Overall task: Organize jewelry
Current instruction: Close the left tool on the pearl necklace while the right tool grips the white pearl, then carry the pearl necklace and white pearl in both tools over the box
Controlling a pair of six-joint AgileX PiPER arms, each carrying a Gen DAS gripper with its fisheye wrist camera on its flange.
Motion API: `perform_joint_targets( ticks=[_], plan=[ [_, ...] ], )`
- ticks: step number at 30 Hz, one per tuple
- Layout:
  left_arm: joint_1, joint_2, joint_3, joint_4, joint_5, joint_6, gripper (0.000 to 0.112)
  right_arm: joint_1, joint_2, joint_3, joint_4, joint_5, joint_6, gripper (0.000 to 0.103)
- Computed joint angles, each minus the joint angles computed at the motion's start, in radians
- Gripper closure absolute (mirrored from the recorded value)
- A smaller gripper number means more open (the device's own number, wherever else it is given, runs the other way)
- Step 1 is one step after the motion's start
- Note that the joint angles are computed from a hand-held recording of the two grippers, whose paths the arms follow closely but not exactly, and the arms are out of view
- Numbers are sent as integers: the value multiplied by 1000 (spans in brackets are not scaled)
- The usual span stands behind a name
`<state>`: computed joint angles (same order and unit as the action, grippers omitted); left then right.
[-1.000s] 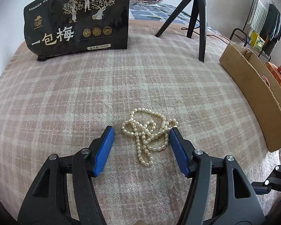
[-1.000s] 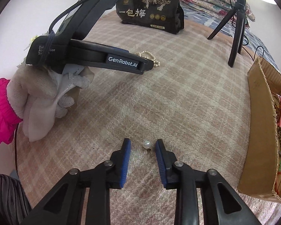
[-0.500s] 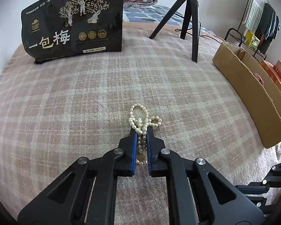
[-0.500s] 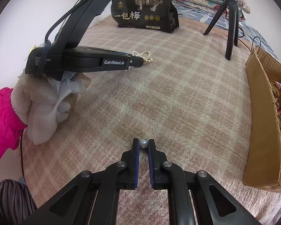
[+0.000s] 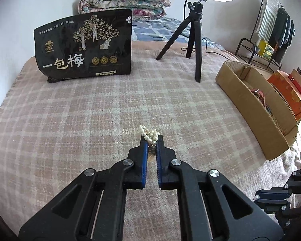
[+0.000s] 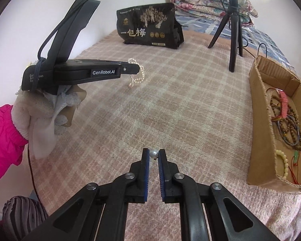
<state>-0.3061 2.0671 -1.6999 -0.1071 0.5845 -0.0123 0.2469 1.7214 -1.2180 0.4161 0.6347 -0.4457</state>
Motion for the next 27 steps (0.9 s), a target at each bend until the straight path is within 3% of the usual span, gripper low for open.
perform_joint_targets(
  ticks=[13, 27],
  plan=[
    [-77, -51, -57, -6, 22, -5, 107, -134, -183, 91, 77, 24, -52, 97],
    [-167, 38, -281, 26, 110, -54, 107, -348, -264, 104, 146, 78, -147, 97]
  ],
)
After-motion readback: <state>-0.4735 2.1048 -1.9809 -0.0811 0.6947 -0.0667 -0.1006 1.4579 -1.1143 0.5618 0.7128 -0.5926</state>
